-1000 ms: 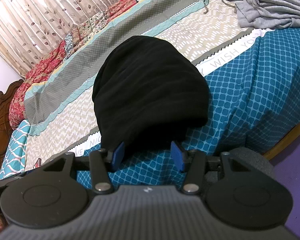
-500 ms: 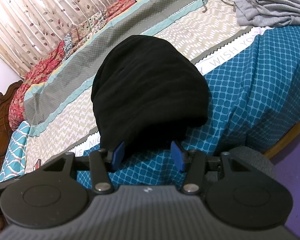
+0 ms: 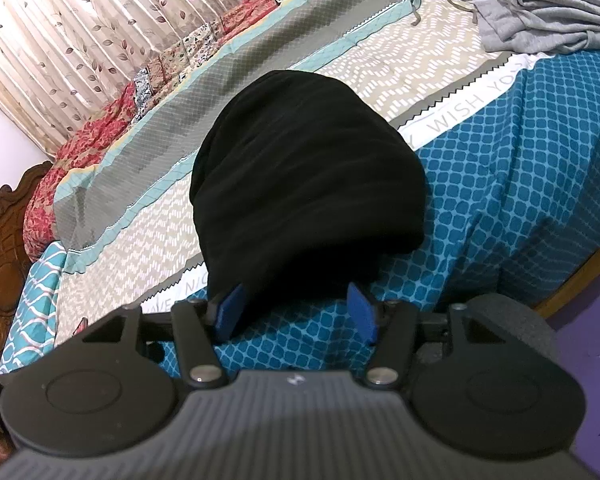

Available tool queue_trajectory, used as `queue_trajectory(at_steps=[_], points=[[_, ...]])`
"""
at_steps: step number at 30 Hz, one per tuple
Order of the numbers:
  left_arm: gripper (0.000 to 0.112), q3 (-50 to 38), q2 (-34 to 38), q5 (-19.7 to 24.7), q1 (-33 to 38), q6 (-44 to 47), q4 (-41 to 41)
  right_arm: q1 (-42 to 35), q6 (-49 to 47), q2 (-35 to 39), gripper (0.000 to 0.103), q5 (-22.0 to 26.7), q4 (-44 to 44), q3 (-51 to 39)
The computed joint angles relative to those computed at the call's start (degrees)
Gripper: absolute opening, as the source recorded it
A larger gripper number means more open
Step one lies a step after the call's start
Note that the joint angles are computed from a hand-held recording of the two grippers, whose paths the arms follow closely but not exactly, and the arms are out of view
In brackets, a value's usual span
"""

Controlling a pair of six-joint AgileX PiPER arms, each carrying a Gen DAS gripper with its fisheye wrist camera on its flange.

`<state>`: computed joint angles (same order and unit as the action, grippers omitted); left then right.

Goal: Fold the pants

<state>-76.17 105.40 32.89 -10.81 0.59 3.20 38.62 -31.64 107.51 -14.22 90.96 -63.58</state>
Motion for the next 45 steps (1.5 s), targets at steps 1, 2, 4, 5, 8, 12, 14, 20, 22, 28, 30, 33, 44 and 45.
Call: queue_trajectory(at_steps=[1,2,4,5,8,12,14,20,22,28,30,33,44,45], points=[[0.103,-0.1,0.1,0.3,0.0,-0.1,0.0,0.0,0.7,0.0,0.061,-0.1,-0.6,0.1],[0.103,-0.3,0.2,0.5,0.0,-0.2,0.0,0.0,1.6,0.0,0.062,-0.1,-1.5,0.2],[0.103,-0.6,0.5,0.9,0.0,-0.4,0.1,-0.1,2.4,0.1,0.063,0.1,-2.2,0.2],[0.103,-0.7,0.7,1.2,0.0,-0.3,0.0,-0.1,2.5,0.2,0.064,0.2,-2.2,0.2],[0.103,-1.2,1.2,1.8,0.0,-0.1,-0.2,-0.3,3.3,0.4,0.064,0.9,-3.2,0.1],[0.103,-1.7,1.8,2.8,-0.2,0.2,-0.4,-0.6,4.1,0.6,0.065,1.4,-4.0,0.2],[0.103,-1.9,2.1,3.1,-0.3,0.0,-0.3,-0.8,4.6,0.6,0.065,1.6,-4.5,0.3],[0.103,-2.5,2.7,3.8,-0.7,-0.1,0.1,-0.7,5.8,0.4,0.065,1.6,-5.3,0.6],[0.103,-2.7,2.7,3.9,-0.8,-0.3,0.3,-0.7,6.1,0.4,0.065,1.6,-5.5,0.7],[0.103,-3.3,3.2,4.4,-0.9,-0.5,0.6,-0.8,7.3,0.4,0.065,1.7,-7.0,0.8],[0.103,-3.4,3.2,4.5,-0.9,-0.5,0.5,-0.9,7.6,0.5,0.065,1.8,-7.4,0.7],[0.103,-3.5,3.2,4.5,-0.9,-0.5,0.5,-1.1,8.1,0.4,0.065,1.9,-8.3,0.8],[0.103,-10.2,6.1,5.4,2.5,8.2,-12.7,-3.4,30.0,-2.4,0.067,-3.4,-35.1,5.1],[0.103,-11.4,7.0,5.5,2.9,10.5,-15.3,-4.2,33.0,-2.6,0.071,-4.1,-38.4,5.7]])
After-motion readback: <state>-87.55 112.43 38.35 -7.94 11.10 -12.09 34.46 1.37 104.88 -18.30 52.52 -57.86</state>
